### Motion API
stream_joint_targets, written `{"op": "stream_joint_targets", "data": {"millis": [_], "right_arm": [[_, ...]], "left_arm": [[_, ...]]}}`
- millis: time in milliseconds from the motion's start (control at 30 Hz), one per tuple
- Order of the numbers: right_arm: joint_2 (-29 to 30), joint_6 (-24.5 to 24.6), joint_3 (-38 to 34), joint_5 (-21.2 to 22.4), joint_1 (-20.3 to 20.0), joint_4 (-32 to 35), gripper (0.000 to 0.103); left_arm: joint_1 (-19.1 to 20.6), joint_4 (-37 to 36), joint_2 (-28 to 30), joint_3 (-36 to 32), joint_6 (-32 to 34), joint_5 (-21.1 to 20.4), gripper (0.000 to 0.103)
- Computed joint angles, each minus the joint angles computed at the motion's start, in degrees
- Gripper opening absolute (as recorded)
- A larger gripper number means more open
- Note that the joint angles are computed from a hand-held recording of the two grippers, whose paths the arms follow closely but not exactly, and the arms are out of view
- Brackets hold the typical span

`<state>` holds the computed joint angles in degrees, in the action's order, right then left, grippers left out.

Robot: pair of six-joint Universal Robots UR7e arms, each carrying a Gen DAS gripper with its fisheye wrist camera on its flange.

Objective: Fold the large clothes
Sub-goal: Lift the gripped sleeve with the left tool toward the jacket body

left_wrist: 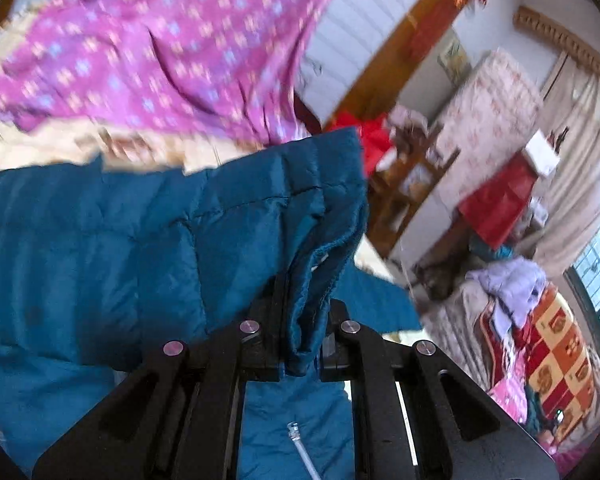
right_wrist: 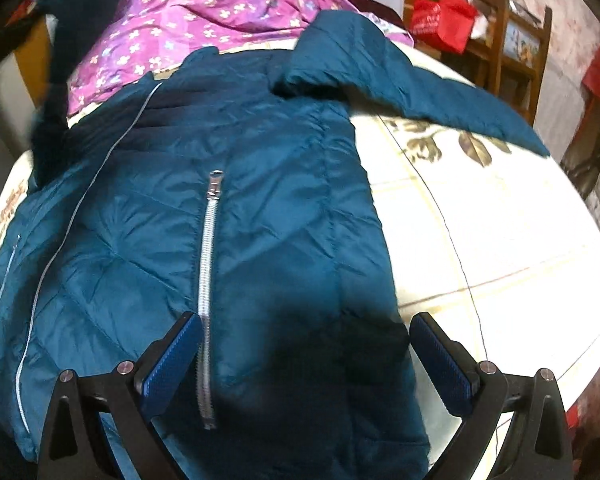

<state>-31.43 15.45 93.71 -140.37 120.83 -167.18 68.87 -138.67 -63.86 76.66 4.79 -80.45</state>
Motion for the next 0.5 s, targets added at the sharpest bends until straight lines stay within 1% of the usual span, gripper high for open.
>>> {"op": "stream_joint_targets", "data": {"millis": [67,200,233,300,367,433,467,500], "right_arm": [[-1.05,0.74,1.00,2.28,-0.69,0.03,0.103],[-1.64,0.83,1.53,4.13,-1.22,-0.30,0.103],[-1.66,0.70,1.54,4.32,-1.28,-0.33,0.103],[-1.76,0.27,1.63,4.96,-1.36,-0.49,0.103],[-1.73,-0.07,1.60,4.98,-1.42,-0.55,0.103],[-1.80,0.03,1.79,5.12,-1.49,-0.75,0.103],[-1.82,-0.02,1.65,5.13,-1.70,-0.73,0.103],[-1.81,0.19,1.66,5.09,-1.71,-0.74,0.103]], "left_arm": [[0.65,0.41,2.71,0.45,-1.89,0.51,0.008],[2.65,1.66,6.39,1.08,-3.41,1.57,0.008],[3.19,2.01,6.07,1.89,-3.39,1.66,0.008],[3.60,2.55,6.99,2.37,-4.20,3.14,0.009],[3.64,3.85,7.50,2.55,-5.26,3.81,0.015],[3.88,4.47,7.31,2.75,-5.79,2.48,0.029],[3.98,4.08,7.07,3.12,-5.90,1.31,0.033],[4.01,4.20,6.86,3.33,-6.12,0.52,0.043]]}}
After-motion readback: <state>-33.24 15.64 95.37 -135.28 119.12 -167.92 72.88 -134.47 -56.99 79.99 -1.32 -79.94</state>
